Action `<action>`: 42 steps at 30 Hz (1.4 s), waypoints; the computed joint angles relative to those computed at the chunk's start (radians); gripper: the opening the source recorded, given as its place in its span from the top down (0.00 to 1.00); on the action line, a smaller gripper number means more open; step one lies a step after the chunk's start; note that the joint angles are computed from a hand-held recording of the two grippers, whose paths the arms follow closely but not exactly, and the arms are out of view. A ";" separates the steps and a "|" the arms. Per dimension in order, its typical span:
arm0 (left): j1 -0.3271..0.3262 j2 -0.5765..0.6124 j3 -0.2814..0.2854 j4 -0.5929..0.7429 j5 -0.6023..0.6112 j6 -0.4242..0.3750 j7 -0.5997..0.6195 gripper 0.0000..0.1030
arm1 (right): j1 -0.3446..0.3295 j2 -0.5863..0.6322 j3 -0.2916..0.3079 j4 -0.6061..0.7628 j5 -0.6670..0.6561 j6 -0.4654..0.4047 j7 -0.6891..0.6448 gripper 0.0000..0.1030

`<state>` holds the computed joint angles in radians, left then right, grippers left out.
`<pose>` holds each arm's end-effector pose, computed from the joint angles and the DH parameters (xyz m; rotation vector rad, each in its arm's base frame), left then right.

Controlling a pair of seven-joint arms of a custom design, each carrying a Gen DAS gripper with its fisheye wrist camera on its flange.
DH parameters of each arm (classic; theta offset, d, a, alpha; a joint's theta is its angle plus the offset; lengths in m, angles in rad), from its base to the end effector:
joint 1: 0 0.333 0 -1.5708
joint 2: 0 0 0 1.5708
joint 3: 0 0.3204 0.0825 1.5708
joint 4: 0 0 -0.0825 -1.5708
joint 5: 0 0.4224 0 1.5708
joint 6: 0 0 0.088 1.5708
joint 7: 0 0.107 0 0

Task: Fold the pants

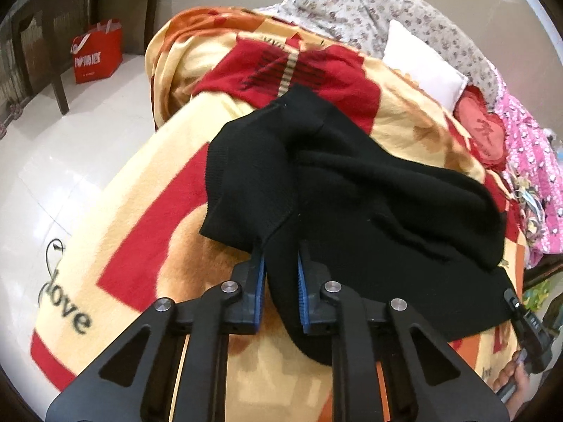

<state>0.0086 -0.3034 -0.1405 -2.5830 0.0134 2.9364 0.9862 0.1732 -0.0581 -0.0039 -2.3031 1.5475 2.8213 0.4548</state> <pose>0.4882 -0.0661 0.4186 -2.2850 1.4616 -0.8081 0.5475 0.0430 0.3786 -1.4816 1.6501 -0.1755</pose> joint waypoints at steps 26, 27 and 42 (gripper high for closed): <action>-0.071 -0.124 0.057 -0.117 -0.154 -0.055 0.065 0.49 | 0.082 -0.237 -0.088 -0.221 -0.184 -0.027 0.178 0.44; -0.077 -0.111 0.061 -0.109 -0.164 -0.051 0.067 0.46 | 0.078 -0.215 -0.085 -0.207 -0.194 -0.028 0.199 0.42; -0.134 0.061 0.097 0.019 -0.280 0.003 0.155 0.59 | 0.017 -0.042 -0.050 -0.073 0.055 -0.114 0.074 0.82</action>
